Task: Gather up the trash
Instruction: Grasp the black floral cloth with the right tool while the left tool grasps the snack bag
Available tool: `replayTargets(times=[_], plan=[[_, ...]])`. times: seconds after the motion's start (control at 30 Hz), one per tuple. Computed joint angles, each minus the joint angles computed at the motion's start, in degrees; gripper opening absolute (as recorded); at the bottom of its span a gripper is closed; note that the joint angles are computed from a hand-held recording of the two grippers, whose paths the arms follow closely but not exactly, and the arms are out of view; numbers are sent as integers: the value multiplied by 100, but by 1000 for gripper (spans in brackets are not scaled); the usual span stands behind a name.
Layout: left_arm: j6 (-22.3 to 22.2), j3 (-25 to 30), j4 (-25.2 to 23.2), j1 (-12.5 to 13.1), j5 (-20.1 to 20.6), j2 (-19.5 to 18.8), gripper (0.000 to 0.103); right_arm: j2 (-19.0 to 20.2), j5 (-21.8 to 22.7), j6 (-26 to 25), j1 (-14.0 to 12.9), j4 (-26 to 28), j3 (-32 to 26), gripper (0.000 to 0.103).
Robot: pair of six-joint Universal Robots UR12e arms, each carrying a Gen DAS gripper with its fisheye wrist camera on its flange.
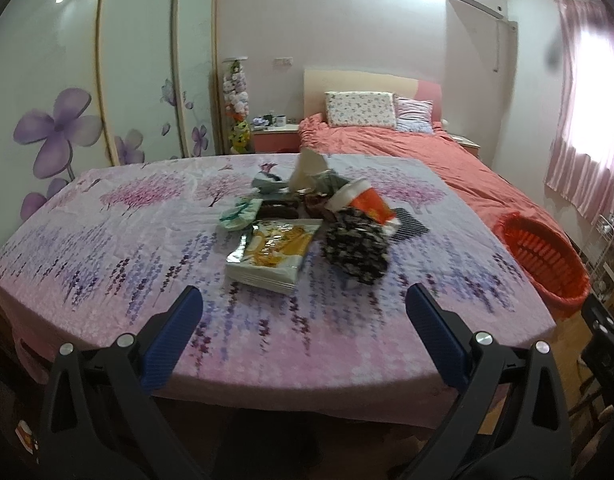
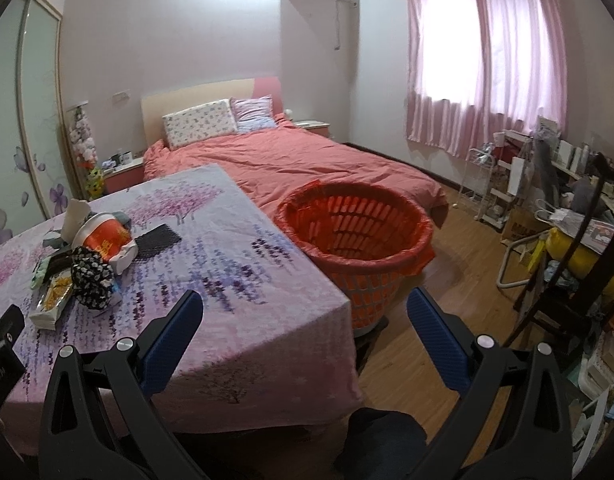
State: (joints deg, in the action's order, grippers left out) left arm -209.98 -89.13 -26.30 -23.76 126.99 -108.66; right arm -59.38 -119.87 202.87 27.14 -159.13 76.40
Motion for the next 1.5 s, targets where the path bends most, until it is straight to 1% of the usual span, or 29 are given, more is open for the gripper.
replayTargets(times=[0.1,0.23,0.27,0.47,0.53,0.6,0.63,0.67,0.7,0.73,0.8,0.83,0.9,0.93,0.97,1.0,1.07,1.13,1.27,1.33,1.5], plan=[[-148,-41,-84,116,58,23,99,59,248,-38,-22,-44,-70,101],[-335,-107,-135,280,154,57,99,181,735,-145,-56,-103,-235,101],[-343,-130,-115,324,168,64,99,254,965,-204,-64,-129,-339,101],[-183,-158,-24,550,130,33,99,578,1930,-547,-63,-171,-830,100],[-185,-164,-79,629,29,38,99,761,2413,-636,-56,6,-1152,95],[-254,-193,-122,692,-74,57,99,917,2713,-669,-52,154,-1412,89],[-275,-218,-124,729,-135,72,99,969,2803,-683,-50,227,-1500,87],[-292,-230,-135,749,-173,75,99,1097,2980,-707,-35,391,-1723,82],[-304,-238,-149,775,-225,77,99,1145,3045,-721,-34,487,-1810,78],[-300,-252,-170,810,-300,82,99,1226,3121,-758,-23,620,-1946,76],[-275,-248,-199,845,-382,70,99,1345,3205,-842,-2,813,-2155,69],[-248,-249,-208,861,-424,64,99,1420,3207,-913,18,950,-2285,67],[-153,-250,-176,892,-514,48,99,1503,3183,-1000,40,1143,-2433,57],[-110,-243,-166,906,-549,37,99,1546,3183,-1039,47,1241,-2506,54],[-75,-232,-160,917,-589,22,99,1569,3205,-1074,50,1309,-2550,43],[-39,-228,-138,927,-636,14,99,1592,3238,-1114,40,1381,-2585,27],[53,-214,-82,975,-844,-5,99,1597,3400,-1147,-2,1464,-2586,13],[107,-159,-114,1018,-1021,-48,99,1532,3405,-1138,-29,1298,-2465,9],[150,-46,-217,1090,-1428,-141,99,1438,3289,-1118,-74,948,-2309,8],[181,30,-301,1106,-1556,-200,99,1403,3177,-1079,-95,838,-2264,8],[245,257,-572,1116,-1745,-378,99,1377,2982,-903,-159,797,-2226,8]])
